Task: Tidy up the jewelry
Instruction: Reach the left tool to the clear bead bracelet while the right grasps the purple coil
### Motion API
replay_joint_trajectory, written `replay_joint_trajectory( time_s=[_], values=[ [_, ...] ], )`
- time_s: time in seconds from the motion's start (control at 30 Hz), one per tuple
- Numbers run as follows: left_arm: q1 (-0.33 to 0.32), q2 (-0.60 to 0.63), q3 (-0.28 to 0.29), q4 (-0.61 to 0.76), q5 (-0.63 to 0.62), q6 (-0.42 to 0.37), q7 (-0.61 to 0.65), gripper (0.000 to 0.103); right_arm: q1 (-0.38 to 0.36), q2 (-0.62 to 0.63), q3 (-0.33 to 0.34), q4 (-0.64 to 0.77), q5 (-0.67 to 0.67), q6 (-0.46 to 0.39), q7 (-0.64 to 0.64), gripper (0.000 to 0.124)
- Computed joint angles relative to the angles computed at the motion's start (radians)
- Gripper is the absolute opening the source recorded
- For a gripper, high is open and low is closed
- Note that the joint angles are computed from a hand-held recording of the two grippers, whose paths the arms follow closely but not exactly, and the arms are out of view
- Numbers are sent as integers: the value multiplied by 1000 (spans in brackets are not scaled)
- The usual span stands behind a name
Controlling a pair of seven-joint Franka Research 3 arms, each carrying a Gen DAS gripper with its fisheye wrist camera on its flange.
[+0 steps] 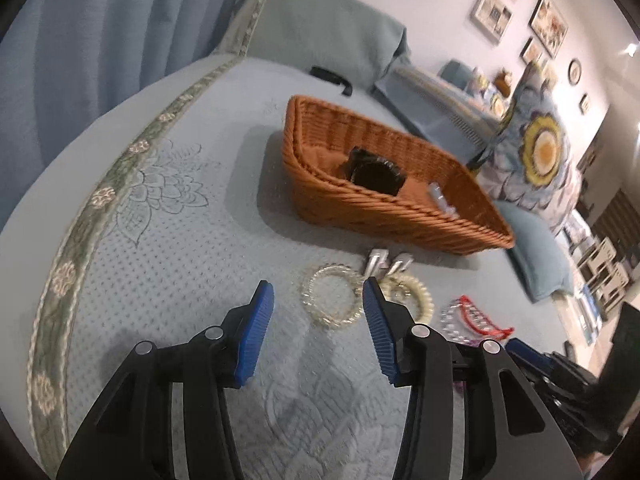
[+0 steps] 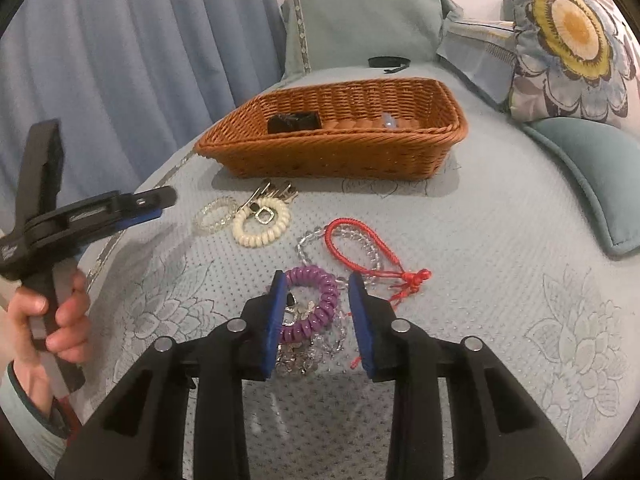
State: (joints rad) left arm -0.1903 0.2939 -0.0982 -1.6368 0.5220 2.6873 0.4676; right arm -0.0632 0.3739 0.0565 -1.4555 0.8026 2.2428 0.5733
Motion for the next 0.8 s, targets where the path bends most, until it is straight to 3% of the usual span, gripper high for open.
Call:
replay_joint_trajectory(
  time_s=[0.2, 0.33, 0.6, 0.7, 0.77, 0.8],
  values=[
    [9, 76, -8, 87, -56, -76, 60, 40, 33, 7, -5, -15, -67, 62, 28, 20],
    [-16, 112, 8, 149, -24, -129, 71, 40, 43, 17, -8, -8, -107, 71, 57, 19],
    [-85, 179, 23, 281, 55, -314, 136, 40, 47, 12, -1, -20, -126, 88, 48, 15],
    [-100, 187, 28, 298, 77, -345, 133, 26, 45, 7, 2, -25, -123, 90, 39, 12],
    [-96, 181, 25, 288, 75, -335, 131, 9, 44, 4, 3, -28, -119, 90, 36, 11],
    [-93, 174, 24, 277, 74, -324, 128, 8, 44, 4, 3, -28, -117, 88, 35, 11]
  ],
)
